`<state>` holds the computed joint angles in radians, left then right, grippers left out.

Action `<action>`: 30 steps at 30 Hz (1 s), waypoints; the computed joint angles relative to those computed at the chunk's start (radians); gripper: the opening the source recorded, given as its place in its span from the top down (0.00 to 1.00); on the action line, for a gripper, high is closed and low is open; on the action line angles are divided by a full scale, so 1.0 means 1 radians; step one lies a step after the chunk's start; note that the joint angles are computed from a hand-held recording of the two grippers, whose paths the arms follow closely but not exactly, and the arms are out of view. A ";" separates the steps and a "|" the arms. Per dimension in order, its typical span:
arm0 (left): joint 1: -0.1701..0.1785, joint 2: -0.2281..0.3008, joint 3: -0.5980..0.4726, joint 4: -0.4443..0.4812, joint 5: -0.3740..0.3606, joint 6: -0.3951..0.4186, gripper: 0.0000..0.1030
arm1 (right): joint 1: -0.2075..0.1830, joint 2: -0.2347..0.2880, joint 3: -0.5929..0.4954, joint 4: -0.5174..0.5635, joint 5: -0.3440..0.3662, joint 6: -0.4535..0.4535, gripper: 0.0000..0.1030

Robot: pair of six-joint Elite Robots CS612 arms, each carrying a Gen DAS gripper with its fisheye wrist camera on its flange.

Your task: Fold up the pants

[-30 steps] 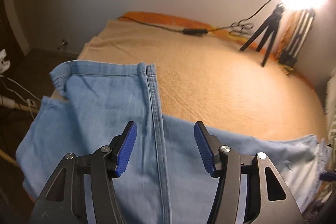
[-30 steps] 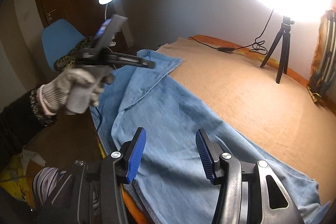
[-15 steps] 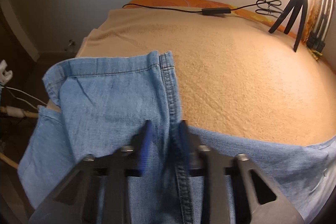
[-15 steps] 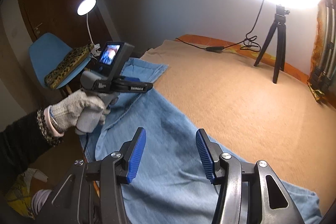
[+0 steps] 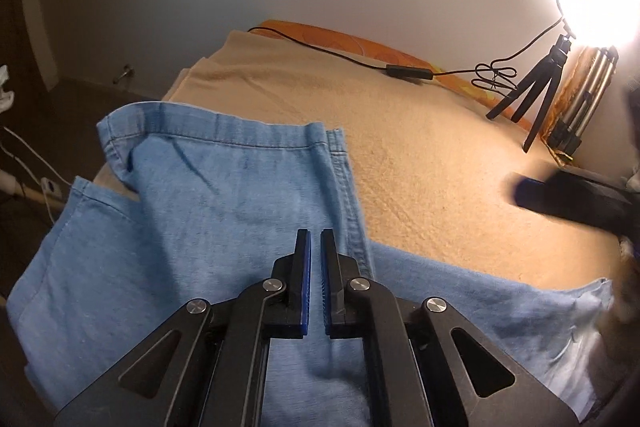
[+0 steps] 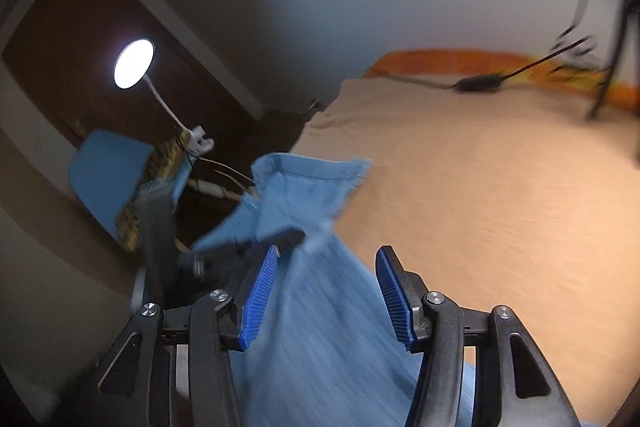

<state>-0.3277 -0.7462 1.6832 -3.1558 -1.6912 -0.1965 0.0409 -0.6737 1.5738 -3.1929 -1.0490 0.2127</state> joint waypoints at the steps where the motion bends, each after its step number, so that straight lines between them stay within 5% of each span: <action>1: 0.005 0.002 0.000 0.000 -0.008 -0.006 0.97 | 0.004 0.017 -0.028 0.018 -0.005 0.011 0.47; 10: 0.046 -0.016 0.060 -0.058 -0.048 0.009 0.97 | 0.044 0.133 -0.247 0.258 -0.122 0.087 0.48; 14: 0.080 -0.050 0.135 -0.126 -0.076 -0.001 0.97 | 0.053 0.157 -0.287 0.308 -0.142 0.092 0.60; 16: 0.105 -0.066 0.175 -0.171 -0.093 -0.030 0.97 | 0.059 0.158 -0.286 0.292 -0.171 0.084 0.66; 18: 0.134 -0.083 0.219 -0.222 -0.098 -0.066 0.96 | 0.065 0.165 -0.298 0.299 -0.180 0.079 0.87; 20: 0.153 -0.096 0.253 -0.253 -0.067 -0.083 0.96 | 0.070 0.167 -0.302 0.301 -0.191 0.080 0.95; 24: 0.195 -0.106 0.292 -0.263 -0.006 -0.123 0.96 | 0.081 0.147 -0.278 0.226 -0.181 0.052 0.98; 27: 0.234 -0.093 0.291 -0.245 -0.025 -0.176 0.80 | 0.092 0.115 -0.248 0.148 -0.142 0.003 0.98; 30: 0.248 -0.081 0.293 -0.246 -0.018 -0.200 0.79 | 0.105 0.088 -0.229 0.108 -0.069 -0.052 0.98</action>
<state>-0.0800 -0.8276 1.9766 -3.4020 -1.7090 -0.3964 0.1462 -0.5855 1.3447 -3.0851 -1.1184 0.1604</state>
